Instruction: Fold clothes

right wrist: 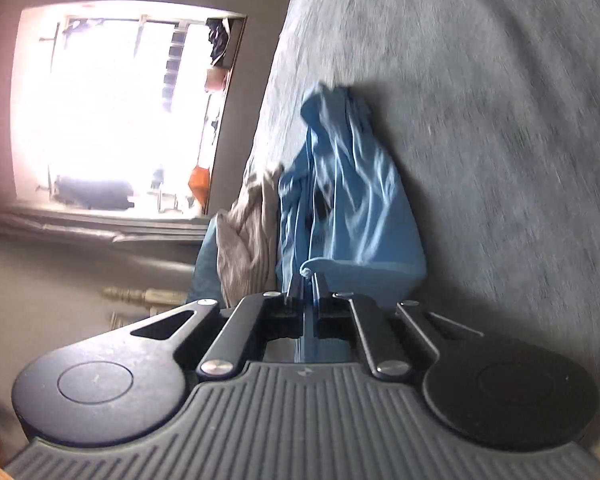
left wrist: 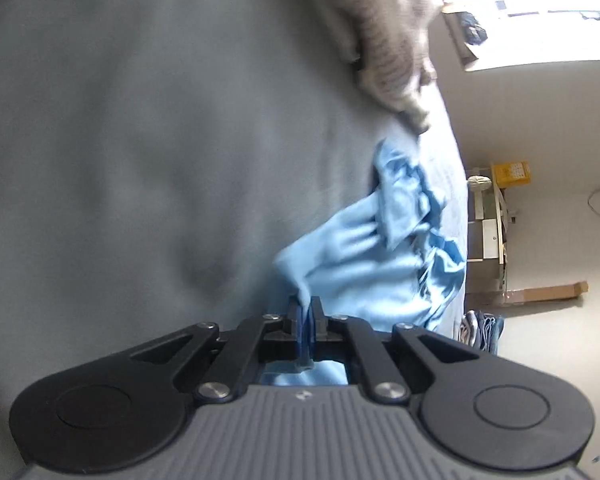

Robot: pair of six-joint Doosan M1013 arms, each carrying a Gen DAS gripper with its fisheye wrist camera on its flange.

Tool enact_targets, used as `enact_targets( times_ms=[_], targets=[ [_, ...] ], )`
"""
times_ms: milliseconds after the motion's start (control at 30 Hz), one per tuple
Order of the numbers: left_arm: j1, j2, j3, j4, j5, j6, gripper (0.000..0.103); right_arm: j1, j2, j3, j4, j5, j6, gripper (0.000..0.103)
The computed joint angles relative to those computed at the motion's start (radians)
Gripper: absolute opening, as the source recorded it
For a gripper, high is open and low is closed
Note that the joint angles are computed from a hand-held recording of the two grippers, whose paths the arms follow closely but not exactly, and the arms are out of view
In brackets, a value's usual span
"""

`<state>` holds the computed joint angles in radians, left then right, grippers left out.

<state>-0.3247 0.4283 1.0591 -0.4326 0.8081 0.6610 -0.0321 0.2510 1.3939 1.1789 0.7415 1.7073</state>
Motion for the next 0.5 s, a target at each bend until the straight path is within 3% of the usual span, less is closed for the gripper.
enact_targets(
  times_ms=[100,167,300,400,500],
  targets=[
    [0.007,0.099,-0.192,0.004,-0.036,-0.028,0.003,-0.001,0.099,-0.169,-0.037,-0.013,0.056,0.002],
    [0.005,0.162,-0.358,0.020,-0.102,-0.020,0.003,0.008,0.179,-0.357,-0.081,-0.017,0.059,0.002],
    [-0.008,0.242,-0.646,0.013,-0.287,0.168,0.003,0.023,0.254,-0.646,-0.001,-0.096,-0.173,0.002],
    [-0.026,0.201,-0.636,-0.049,-0.405,0.390,0.003,0.013,0.243,-0.718,0.079,-0.146,-0.341,0.002],
    [-0.041,0.099,-0.463,-0.099,-0.446,0.506,0.003,-0.013,0.173,-0.620,0.149,-0.171,-0.452,0.002]
  ],
)
